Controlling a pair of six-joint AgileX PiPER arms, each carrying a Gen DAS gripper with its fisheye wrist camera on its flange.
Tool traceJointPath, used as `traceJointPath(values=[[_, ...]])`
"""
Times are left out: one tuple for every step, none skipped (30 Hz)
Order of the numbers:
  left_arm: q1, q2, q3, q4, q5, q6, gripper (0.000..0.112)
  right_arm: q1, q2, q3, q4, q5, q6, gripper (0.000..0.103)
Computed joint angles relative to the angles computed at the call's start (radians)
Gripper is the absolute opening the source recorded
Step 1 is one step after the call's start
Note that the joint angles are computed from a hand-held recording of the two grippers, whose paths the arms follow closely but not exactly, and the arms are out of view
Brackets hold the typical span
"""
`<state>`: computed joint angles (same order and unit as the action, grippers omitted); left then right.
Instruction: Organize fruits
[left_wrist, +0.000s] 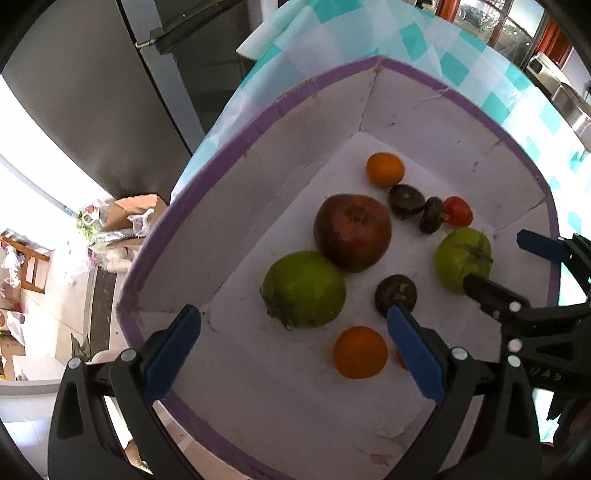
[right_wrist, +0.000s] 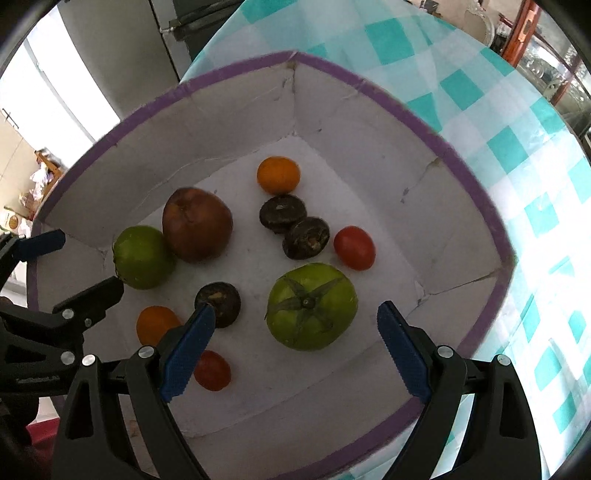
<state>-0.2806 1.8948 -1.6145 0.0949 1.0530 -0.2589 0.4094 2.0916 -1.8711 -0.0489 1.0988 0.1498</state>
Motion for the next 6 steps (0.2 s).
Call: traceJointPath(values=[[-0.008,-0.003,-0.009,0.018,0.005,-0.007,0.101,-0.01,-0.036,0.038,0.002,-0.044,0.014,0.087],[-0.026,-0.007,-0.018,0.053,0.009,-0.029,0.101,-0.022,-0.072,0.078,0.003,-0.084,0.028,0.087],[-0.057,-0.019,-0.029,0.128,0.014,-0.074,0.101,-0.032,-0.103,0.114,0.005,-0.119,0.038,0.087],[-0.096,-0.032,-0.033,0.219,0.014,-0.136,0.101,-0.051,-0.162,0.182,0.011,-0.186,0.055,0.087],[-0.133,-0.052,-0.027,0.301,0.002,-0.196,0.101,-0.073,-0.23,0.261,0.014,-0.262,0.07,0.087],[-0.174,-0.08,-0.025,0.368,-0.018,-0.252,0.101,-0.102,-0.282,0.313,0.024,-0.314,0.068,0.087]])
